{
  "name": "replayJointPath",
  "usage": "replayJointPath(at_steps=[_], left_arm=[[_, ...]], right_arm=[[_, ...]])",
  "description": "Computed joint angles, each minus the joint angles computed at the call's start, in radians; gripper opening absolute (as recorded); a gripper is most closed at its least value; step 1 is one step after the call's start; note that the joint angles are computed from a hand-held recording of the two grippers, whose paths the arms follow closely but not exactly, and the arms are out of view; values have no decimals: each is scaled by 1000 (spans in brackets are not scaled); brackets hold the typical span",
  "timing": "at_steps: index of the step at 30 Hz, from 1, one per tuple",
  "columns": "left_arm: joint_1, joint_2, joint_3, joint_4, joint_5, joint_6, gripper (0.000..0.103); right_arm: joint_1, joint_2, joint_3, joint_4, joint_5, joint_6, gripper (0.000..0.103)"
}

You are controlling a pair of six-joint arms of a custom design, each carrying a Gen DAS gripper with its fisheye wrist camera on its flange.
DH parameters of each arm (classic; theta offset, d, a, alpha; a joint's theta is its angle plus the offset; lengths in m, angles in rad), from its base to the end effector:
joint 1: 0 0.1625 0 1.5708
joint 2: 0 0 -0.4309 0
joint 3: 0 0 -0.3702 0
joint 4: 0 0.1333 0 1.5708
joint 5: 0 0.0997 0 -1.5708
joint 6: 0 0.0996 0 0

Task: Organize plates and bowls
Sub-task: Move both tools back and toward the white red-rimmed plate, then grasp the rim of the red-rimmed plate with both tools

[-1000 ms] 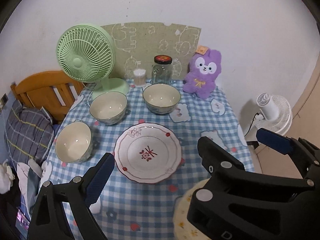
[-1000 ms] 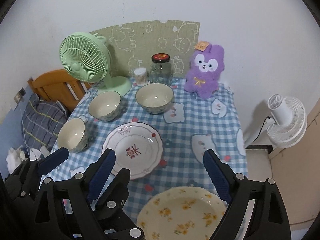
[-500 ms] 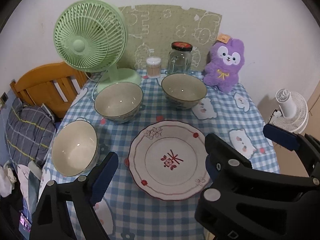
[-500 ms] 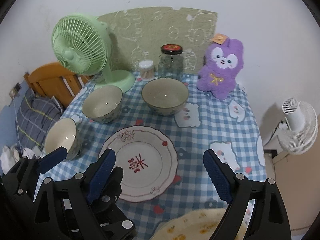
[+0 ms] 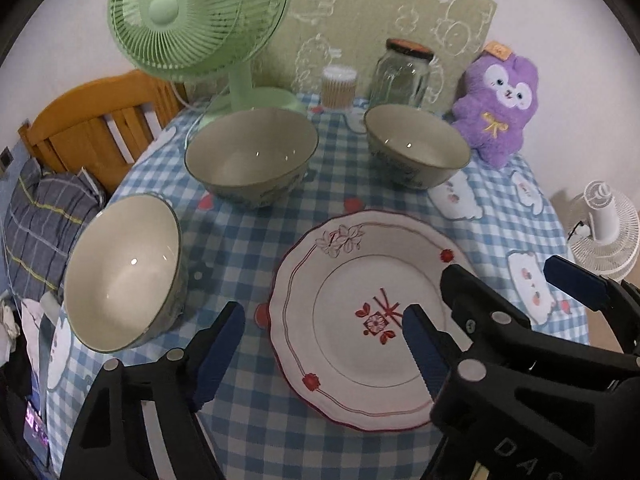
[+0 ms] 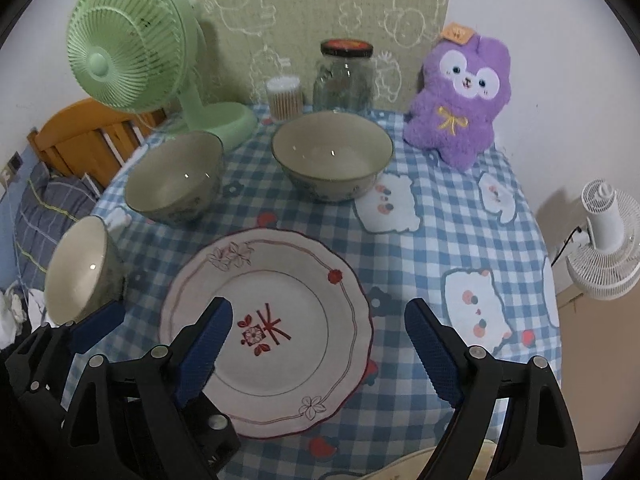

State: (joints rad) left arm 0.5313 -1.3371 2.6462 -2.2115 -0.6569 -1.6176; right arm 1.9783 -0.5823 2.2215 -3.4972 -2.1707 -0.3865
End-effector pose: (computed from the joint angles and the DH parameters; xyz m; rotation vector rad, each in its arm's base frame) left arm -0.0961 -0.3026 0.1146 -0.2621 2.1744 -0.8506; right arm 0.2505 -0.3858 -0.0205 0.8708 -2.3687 0.3727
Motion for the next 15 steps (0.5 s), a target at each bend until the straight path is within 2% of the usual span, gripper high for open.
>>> replayJointPath(at_steps=[7,10,13,15], left_arm=[[71,39,20,-99,-2,50,75],[92,60,32,-154,-3,71,67],[124,87,43,-253,-16,139,60],[133,100,51,-300,-18,166,59]], right_arm=[[-21,52,-27,9,-17,11,82],[-34,68,-36,17,-19,9,82],[-43,83,-46,19,-27,7,81],[-49,93,-51,8,-31,-2,74]])
